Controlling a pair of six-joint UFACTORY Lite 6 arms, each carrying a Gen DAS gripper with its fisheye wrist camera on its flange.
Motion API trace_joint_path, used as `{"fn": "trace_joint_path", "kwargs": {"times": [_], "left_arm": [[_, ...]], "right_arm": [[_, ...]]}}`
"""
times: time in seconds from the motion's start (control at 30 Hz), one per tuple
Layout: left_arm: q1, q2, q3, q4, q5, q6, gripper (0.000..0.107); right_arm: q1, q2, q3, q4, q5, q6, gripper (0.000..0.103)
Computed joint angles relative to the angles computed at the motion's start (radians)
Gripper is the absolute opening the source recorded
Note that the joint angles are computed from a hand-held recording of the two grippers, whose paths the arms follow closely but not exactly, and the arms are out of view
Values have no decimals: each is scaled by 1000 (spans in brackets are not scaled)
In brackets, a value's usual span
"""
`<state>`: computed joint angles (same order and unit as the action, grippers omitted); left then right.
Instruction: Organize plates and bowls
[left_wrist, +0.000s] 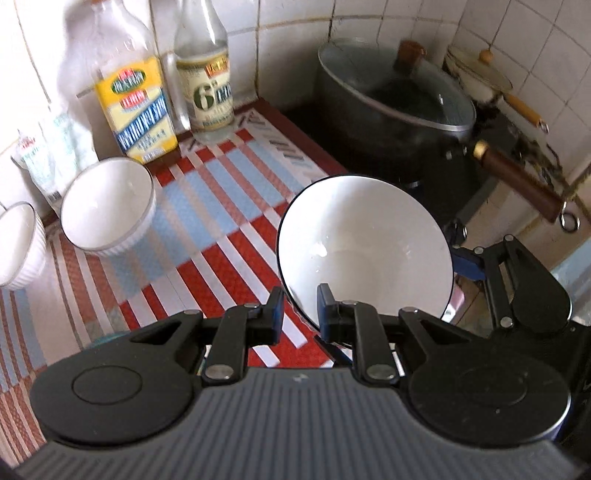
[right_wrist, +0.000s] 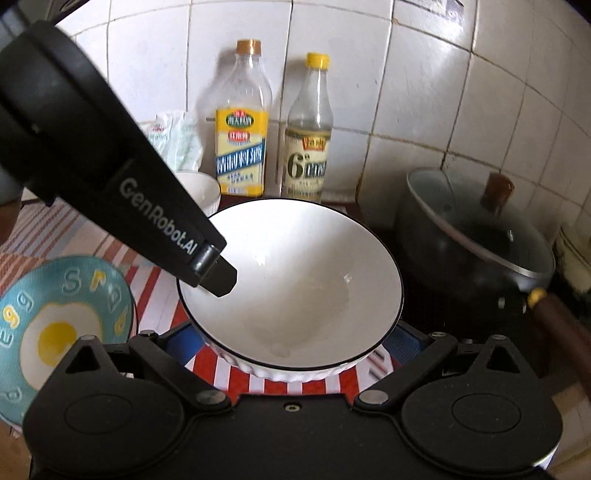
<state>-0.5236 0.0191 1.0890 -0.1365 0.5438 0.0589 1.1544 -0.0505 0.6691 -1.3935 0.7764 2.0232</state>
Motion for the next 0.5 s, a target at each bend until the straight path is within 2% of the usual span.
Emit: {"fn": "trace_joint_path", "kwargs": {"times": [0.1, 0.27, 0.5], "left_arm": [[-15, 24, -28, 7, -32, -27, 16], [-64, 57, -73, 136, -96, -154, 16], [-50, 89, -102, 89, -156, -101, 16]], "right_arm": [[5, 19, -31, -25, -16, 68, 102], [-14, 83, -63, -117, -50, 156, 102], [-81, 134, -73, -244, -94, 259, 102]]}}
